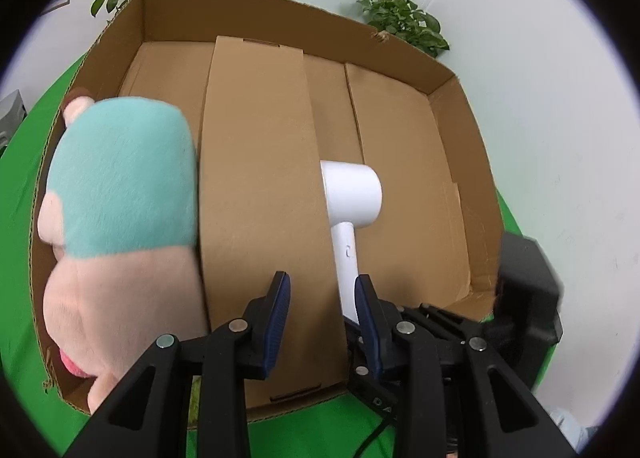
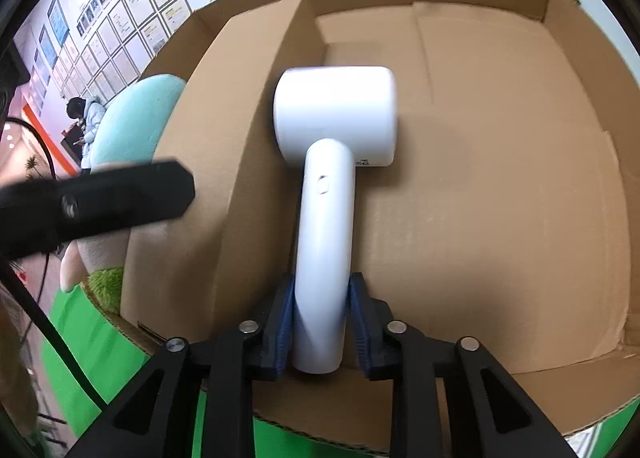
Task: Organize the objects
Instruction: 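Lower the hair dryer into the box beside the long box and open the right gripper, then move the right gripper back to the white phone stand on the table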
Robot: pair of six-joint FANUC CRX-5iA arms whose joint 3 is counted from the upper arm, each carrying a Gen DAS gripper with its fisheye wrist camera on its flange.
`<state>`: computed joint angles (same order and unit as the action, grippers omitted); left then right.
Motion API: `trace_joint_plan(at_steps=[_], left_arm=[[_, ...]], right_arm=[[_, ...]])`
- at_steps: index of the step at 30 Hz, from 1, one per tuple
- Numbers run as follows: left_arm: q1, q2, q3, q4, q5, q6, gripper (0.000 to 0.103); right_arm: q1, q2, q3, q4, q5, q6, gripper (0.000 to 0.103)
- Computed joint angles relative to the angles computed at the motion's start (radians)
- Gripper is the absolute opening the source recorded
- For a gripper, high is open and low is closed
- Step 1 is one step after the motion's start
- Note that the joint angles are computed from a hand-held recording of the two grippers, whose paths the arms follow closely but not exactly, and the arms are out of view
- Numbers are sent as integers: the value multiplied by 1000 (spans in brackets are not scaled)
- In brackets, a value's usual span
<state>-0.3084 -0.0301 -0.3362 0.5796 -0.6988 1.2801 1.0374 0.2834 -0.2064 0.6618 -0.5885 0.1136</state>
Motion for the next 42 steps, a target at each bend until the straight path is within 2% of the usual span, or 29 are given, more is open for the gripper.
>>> trace_joint_plan(at_steps=[5,8,12,14,16,17,19,20,21,23,25,26,27,29,34,38,42], left_arm=[[7,-18,-27,22,13,-38,32],[5,-17,-27,16,19,-41,32],[5,-20,-27,3,17,-44,32],[5,-18,-21,-9,18,-23,32],[-2,-19,-1,-76,21,40,32],[-8,-21,14,-126,22,78,32],[-20,-28,30,-196,22,133,32],[-22,-36,27,-210,29,145,32],[-31,-49,26,-245,44,174,32],[-69,-91,47,-426,89,339,32],[-124,-134,69,-621,136,517,45],[-148,-147,82,-701,141,596,67],[-187,-164,102,-825,137,720,84],[-233,-181,120,-942,132,828,85],[-325,-178,171,-1092,45,925,85],[-361,-172,189,-1152,8,987,85],[-358,-156,194,-1125,-5,970,85]], right_arm=[[-13,-21,-37,75,39,-51,29],[1,-13,-13,44,10,-7,25],[24,-69,-98,99,7,-75,25],[16,-75,-109,96,21,-72,25],[4,-62,-106,124,6,-83,25],[17,-67,-112,162,-35,-117,31],[34,-78,-133,256,-99,-193,56],[40,-99,-164,323,-110,-259,84],[47,-123,-197,389,-122,-327,103],[66,-153,-229,443,-165,-375,102],[95,-175,-244,453,-217,-383,102],[108,-186,-256,464,-234,-394,102],[123,-200,-266,465,-254,-397,102],[138,-215,-279,465,-273,-401,102],[178,-274,-321,462,-303,-444,102],[218,-304,-350,470,-339,-458,102],[218,-309,-363,484,-328,-471,102]])
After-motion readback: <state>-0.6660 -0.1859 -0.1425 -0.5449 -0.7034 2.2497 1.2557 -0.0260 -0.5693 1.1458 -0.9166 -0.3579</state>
